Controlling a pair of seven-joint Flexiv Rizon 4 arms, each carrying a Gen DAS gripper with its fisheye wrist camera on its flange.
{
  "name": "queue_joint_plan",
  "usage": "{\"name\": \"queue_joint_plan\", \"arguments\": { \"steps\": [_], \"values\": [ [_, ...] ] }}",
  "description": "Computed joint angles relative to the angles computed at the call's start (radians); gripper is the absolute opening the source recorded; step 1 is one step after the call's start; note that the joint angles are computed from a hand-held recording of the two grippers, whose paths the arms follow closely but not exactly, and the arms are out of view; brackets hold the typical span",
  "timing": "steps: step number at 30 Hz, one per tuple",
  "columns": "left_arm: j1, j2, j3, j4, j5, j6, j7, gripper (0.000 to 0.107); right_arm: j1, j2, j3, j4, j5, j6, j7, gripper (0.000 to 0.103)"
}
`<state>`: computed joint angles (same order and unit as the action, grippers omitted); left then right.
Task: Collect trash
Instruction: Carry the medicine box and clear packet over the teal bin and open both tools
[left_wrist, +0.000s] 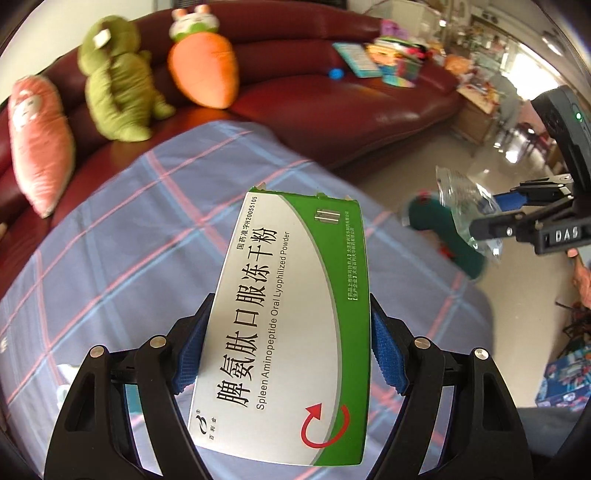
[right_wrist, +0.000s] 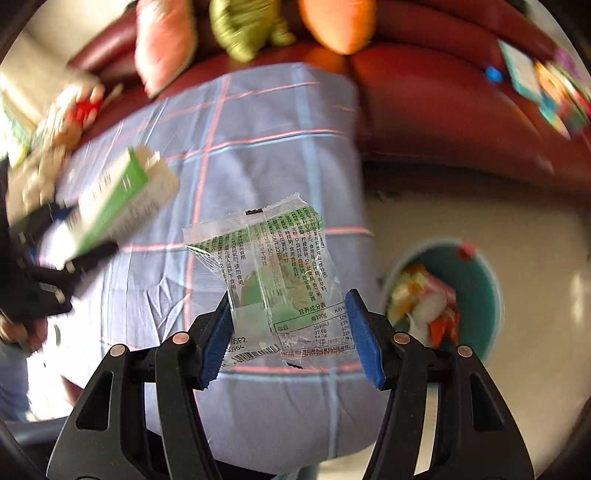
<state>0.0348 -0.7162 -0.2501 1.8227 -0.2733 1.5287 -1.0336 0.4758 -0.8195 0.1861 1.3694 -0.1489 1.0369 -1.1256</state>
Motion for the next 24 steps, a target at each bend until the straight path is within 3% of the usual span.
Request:
{"name": "queue_joint_plan", "arguments": {
  "steps": [5, 10, 14, 24],
  "values": [
    [-0.083, -0.052, -0.014, -0.083, -0.004, -0.050, -0.014, 0.077, -0.038, 0.104, -0.049, 0.219, 0.031, 0.192, 0.098, 0.057],
    [-0.204, -0.123, 0.040, -0.218, 0.006, -0.136, -0.047, 0.077, -0.058, 0.150, -0.107, 0.359, -0.003, 0.314, 0.193, 0.057],
    [-0.286, -0.196, 0.083, -0.351, 0.015, -0.223, -0.094, 0.077, -0.127, 0.145, -0.071, 0.397, 0.010, 0.367, 0.209, 0.057],
    [-0.377, -0.363, 0.098, -0.625, 0.020, -0.353, -0.186, 0.077, -0.218, 0.119, -0.046, 0.410, 0.037, 0.436, 0.232, 0.057]
  ]
}}
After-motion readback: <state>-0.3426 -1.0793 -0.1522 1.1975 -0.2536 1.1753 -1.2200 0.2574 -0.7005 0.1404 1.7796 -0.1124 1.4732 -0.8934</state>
